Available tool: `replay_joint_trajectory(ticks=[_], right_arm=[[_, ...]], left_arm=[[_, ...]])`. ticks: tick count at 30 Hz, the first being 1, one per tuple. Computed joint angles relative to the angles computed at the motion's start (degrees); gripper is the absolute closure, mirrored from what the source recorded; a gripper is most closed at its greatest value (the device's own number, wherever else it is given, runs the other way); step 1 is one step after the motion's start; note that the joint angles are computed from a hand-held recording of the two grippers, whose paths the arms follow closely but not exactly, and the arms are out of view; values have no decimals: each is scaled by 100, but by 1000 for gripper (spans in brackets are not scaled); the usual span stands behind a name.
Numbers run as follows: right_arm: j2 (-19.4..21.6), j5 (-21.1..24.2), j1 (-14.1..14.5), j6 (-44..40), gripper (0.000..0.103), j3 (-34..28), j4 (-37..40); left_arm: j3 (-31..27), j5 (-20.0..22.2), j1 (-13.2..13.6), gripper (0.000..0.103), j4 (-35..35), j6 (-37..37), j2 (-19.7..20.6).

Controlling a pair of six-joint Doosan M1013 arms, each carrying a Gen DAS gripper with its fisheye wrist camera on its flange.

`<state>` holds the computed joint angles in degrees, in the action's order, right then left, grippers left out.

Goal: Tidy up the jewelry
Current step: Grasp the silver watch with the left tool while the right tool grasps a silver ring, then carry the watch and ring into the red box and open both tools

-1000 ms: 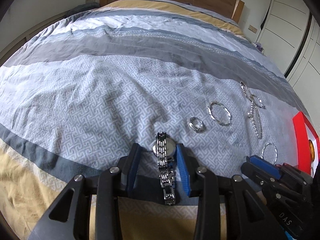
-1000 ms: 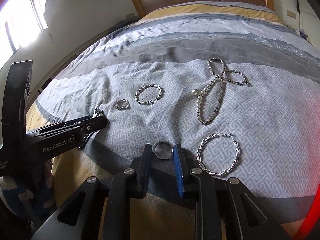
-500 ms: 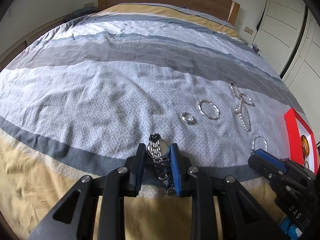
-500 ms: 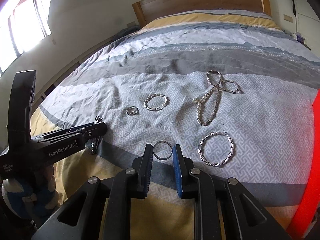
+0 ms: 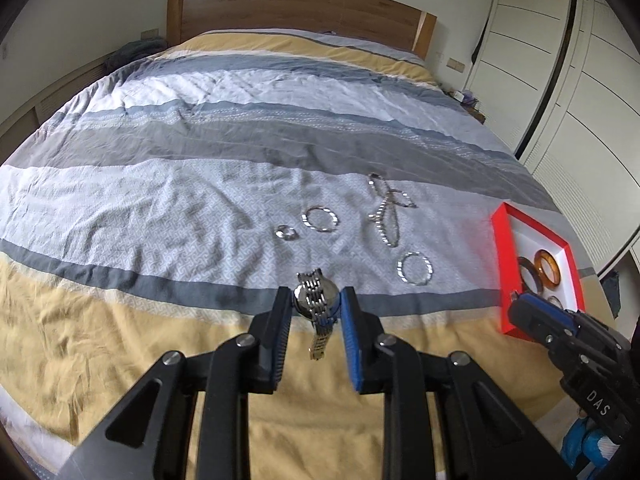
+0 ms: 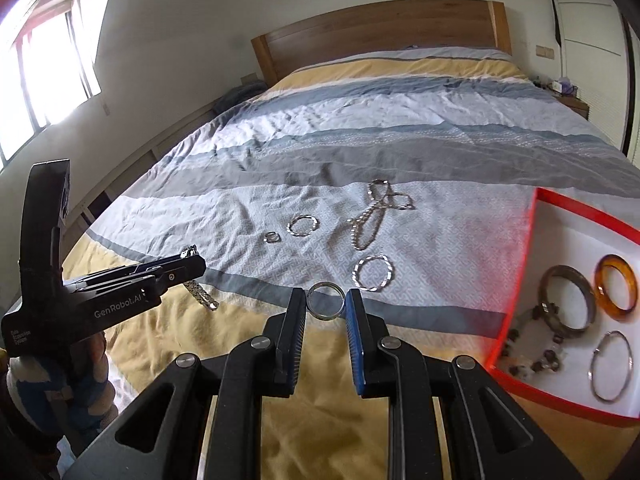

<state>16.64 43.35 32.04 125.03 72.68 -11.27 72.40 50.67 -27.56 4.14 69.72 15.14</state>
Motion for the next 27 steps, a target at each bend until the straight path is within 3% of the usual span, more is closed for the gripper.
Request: replay_joint_trajectory(ticks=[6, 13, 18, 27], right_arm=[[-583, 199, -109, 693, 83, 599, -643], [-1059, 614, -528, 957, 83, 1164, -956], [-1048, 691, -956, 486, 83, 1199, -844], [-603, 690, -1688, -783, 83, 884, 248]], left_arm=[[-254, 46, -356, 80, -379, 413, 67], [-895, 272, -817, 80, -912, 1100, 525], [-1631, 539, -1068, 80, -1147, 1390, 1091], [-2882, 1292, -1268, 80, -1102, 1677, 2073]])
